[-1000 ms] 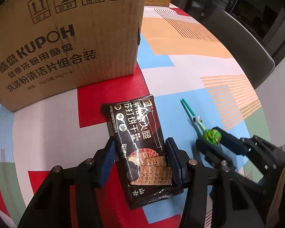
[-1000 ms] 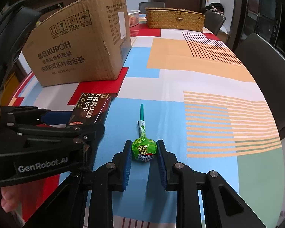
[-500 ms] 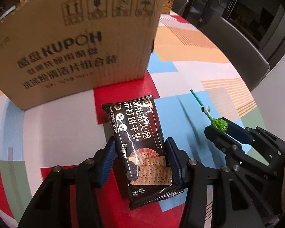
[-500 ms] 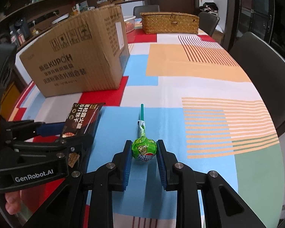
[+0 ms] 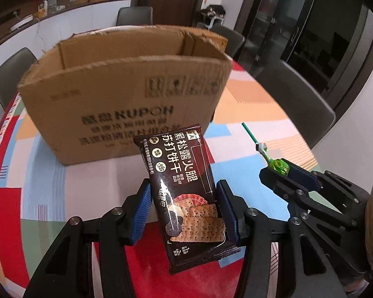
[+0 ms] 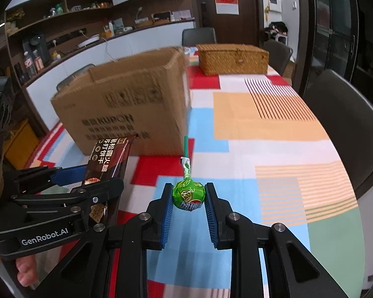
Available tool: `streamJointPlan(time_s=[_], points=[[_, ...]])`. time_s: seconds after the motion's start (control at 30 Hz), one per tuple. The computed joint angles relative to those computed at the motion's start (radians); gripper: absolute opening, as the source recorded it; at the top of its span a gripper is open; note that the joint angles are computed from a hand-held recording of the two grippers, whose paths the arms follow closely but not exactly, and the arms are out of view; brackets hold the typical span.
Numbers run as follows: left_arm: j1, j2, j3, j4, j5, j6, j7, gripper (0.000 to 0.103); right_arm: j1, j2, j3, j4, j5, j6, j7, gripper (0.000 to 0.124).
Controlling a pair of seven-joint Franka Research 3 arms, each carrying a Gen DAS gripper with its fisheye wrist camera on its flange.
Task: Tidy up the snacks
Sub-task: 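Lift both items over the box and open both grippers to drop them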
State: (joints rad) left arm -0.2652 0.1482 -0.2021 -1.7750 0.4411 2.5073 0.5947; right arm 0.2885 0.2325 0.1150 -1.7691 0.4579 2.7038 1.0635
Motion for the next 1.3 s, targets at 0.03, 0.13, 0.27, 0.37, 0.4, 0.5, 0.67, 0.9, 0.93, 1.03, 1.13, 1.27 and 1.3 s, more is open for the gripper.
streamJointPlan(time_s=[0.03,0.13,0.27,0.37,0.4,0.5,0.67,0.9,0.93,1.03,1.13,1.27,1.3], points=[[-0.001,-0.011,0.002,-0.009,0.01,0.004,-0.008,0.051,0.002,-0.005,0.003,-0.002,0.002,0.005,-0.002,0.026],[0.003,-0.053,0.006,-0.043,0.042,0.02,-0.031,0.051,0.007,-0.017,0.011,-0.001,0.016,0.018,-0.012,0.026],[0.016,-0.099,0.005,-0.076,0.085,0.032,-0.062,0.051,0.016,-0.027,0.019,0.01,0.035,0.031,-0.022,0.026],[0.027,-0.125,0.002,-0.093,0.119,0.039,-0.086,0.051,0.023,-0.034,0.023,0.017,0.045,0.044,-0.033,0.026],[0.031,-0.132,0.001,-0.095,0.127,0.04,-0.09,0.051,0.025,-0.033,0.024,0.023,0.048,0.046,-0.036,0.026],[0.043,-0.149,-0.001,-0.106,0.152,0.05,-0.107,0.051,0.033,-0.031,0.029,0.04,0.054,0.053,-0.04,0.026],[0.064,-0.176,-0.002,-0.115,0.196,0.059,-0.127,0.051,0.042,-0.019,0.038,0.079,0.068,0.063,-0.053,0.026],[0.088,-0.199,-0.008,-0.096,0.281,0.035,-0.159,0.051,0.053,0.006,0.049,0.139,0.084,0.079,-0.062,0.026],[0.091,-0.202,-0.008,-0.094,0.288,0.033,-0.161,0.051,0.054,0.012,0.049,0.15,0.084,0.08,-0.061,0.026],[0.101,-0.206,-0.007,-0.078,0.31,0.026,-0.16,0.051,0.058,0.034,0.052,0.193,0.08,0.085,-0.058,0.026],[0.11,-0.199,-0.006,-0.052,0.34,0.013,-0.16,0.051,0.065,0.066,0.051,0.249,0.063,0.075,-0.041,0.026],[0.117,-0.181,0.001,-0.013,0.359,-0.007,-0.14,0.051,0.082,0.119,0.037,0.333,0.008,0.051,0.005,0.026],[0.118,-0.173,0.004,0.001,0.361,-0.015,-0.133,0.052,0.086,0.131,0.034,0.351,-0.007,0.048,0.018,0.026]])
